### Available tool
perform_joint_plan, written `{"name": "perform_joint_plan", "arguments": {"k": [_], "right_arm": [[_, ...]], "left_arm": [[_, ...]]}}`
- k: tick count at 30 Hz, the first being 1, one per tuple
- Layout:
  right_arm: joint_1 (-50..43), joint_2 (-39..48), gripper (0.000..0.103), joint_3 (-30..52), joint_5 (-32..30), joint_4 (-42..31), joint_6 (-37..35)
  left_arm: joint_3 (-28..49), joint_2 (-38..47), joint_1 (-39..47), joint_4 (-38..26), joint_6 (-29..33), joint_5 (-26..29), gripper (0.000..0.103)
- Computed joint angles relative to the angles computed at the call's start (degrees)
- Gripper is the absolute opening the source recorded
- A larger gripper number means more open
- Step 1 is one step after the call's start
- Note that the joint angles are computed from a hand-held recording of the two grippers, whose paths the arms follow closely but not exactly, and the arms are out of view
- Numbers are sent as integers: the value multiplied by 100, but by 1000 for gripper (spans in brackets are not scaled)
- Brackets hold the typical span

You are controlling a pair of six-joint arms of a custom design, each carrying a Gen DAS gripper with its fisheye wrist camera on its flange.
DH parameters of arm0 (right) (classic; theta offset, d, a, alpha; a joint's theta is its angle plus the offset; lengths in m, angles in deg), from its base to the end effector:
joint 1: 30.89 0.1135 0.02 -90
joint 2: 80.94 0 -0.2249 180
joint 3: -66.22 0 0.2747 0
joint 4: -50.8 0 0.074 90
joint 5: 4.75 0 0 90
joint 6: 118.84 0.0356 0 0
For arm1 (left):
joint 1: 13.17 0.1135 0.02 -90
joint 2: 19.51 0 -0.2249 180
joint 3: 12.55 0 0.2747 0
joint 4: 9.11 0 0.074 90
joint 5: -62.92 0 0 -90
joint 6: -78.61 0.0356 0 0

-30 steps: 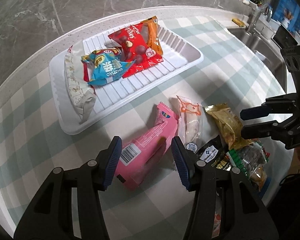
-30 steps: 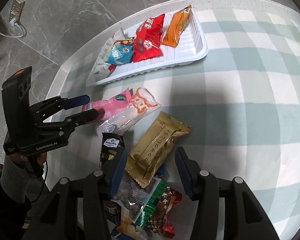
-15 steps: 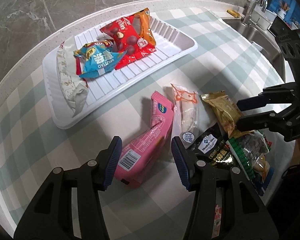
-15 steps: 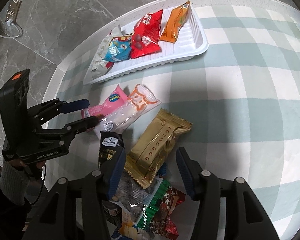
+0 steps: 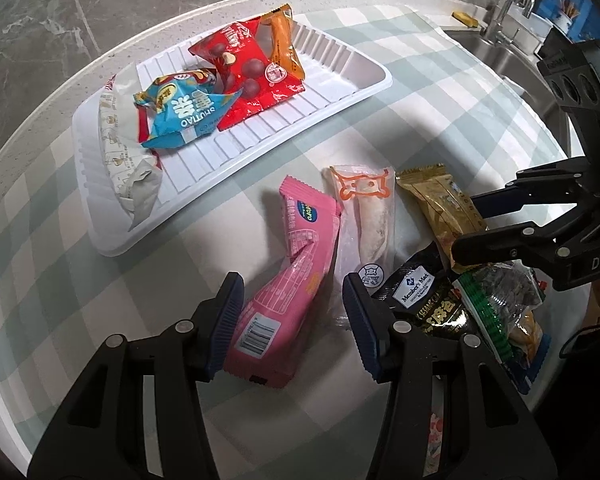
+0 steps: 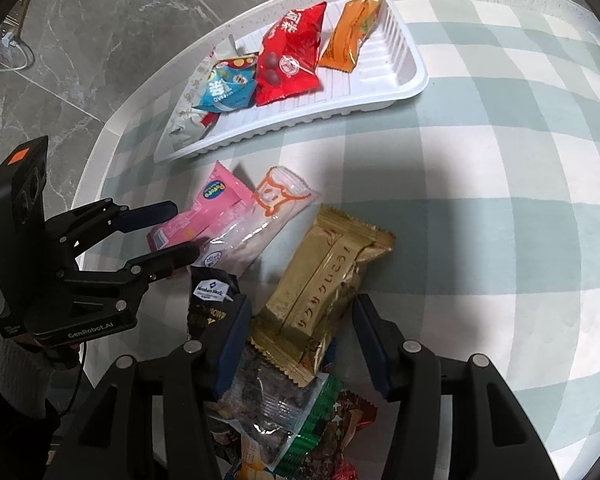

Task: Organize snacks
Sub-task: 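Grasp the pink bar with left tool while right tool grasps gold packet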

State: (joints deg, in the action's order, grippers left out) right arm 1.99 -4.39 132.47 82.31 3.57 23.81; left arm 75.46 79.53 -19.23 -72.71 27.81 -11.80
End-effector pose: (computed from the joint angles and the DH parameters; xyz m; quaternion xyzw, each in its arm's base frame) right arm 0.2482 0.1626 0.1907 0.1577 0.9468 0.2079 0.1885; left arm 0.3507 -0.0467 0.1786 0.3943 0.8998 -0.0885 0.1646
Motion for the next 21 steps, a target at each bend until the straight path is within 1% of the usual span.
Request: {"name": "perform_joint_plan", "arguments": {"k": [12,20,21], "right_arm": [[-131,144,55,120,-49,-53,-127],[-185,514,55,530,94,-295,-362],[-185,548,54,566,120,-323,-384]], "left_arm": [[-25,159,-151,111,-82,-74,50],[-4,247,-143,112,-139,-65,49],[-12,251,-137,113,-130,-52,48]]}}
